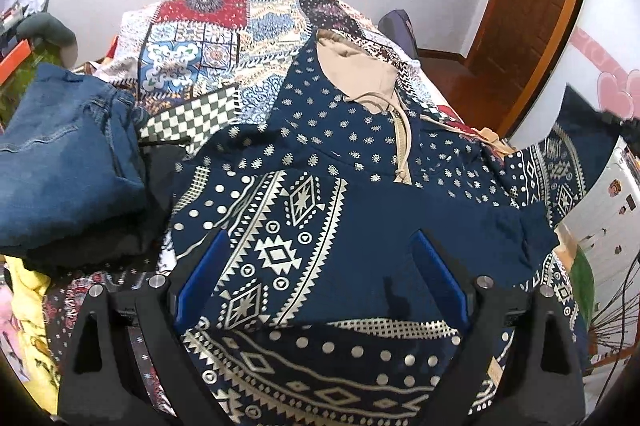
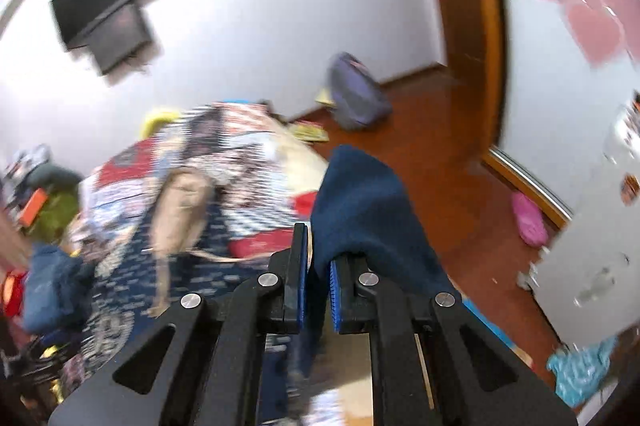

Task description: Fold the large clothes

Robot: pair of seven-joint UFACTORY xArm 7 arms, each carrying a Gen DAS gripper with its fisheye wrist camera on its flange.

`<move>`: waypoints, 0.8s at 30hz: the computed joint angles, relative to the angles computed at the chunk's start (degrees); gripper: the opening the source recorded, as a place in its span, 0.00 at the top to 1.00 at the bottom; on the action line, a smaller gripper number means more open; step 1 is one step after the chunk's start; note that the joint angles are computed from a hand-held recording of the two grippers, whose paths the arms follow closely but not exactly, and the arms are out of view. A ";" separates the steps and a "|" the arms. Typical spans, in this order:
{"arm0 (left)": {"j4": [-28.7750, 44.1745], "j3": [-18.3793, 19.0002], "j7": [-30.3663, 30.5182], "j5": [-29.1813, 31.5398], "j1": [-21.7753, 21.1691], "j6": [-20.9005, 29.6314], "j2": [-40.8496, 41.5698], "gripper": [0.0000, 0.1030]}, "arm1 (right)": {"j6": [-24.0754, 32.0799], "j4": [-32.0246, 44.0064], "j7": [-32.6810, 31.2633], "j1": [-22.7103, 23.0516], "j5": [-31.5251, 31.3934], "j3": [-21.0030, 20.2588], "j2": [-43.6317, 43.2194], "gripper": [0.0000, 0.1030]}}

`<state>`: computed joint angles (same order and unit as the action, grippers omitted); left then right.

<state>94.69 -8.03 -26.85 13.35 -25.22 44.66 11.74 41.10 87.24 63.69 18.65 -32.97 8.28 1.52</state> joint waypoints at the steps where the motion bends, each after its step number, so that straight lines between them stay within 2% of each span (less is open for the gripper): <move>1: -0.54 0.03 0.00 0.13 0.02 -0.16 -0.58 0.10 | -0.15 1.70 -1.37 0.59 0.27 0.60 1.22 0.92; 7: -4.68 -0.52 0.32 -1.00 1.02 -1.03 -4.41 0.10 | 0.09 9.58 -12.23 5.62 7.43 1.43 10.09 0.92; 10: -6.93 -0.92 0.63 -2.04 1.66 -1.56 -6.09 0.10 | 1.02 12.69 -16.60 7.48 13.01 1.66 15.06 0.92; 15: -9.69 -1.53 0.96 -3.25 2.36 -0.85 -7.76 0.10 | 8.95 21.42 -23.26 10.38 21.53 2.18 24.85 0.92; 17: -10.51 -1.73 1.22 -3.65 2.54 -0.49 -8.14 0.10 | 13.16 23.77 -24.90 11.80 23.03 1.48 26.72 0.91; 20: -10.94 -2.04 1.48 -3.61 2.53 0.16 -8.18 0.10 | 17.97 25.70 -27.92 12.32 26.70 1.02 28.14 0.78; 24: -9.03 -2.44 1.97 -2.70 1.88 1.05 -6.80 0.10 | 16.20 21.03 -28.91 12.33 27.57 -0.19 23.75 0.53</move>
<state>85.66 -10.47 -24.88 10.65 -23.35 45.71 4.94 57.30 108.27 34.78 30.98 -5.41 8.09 25.27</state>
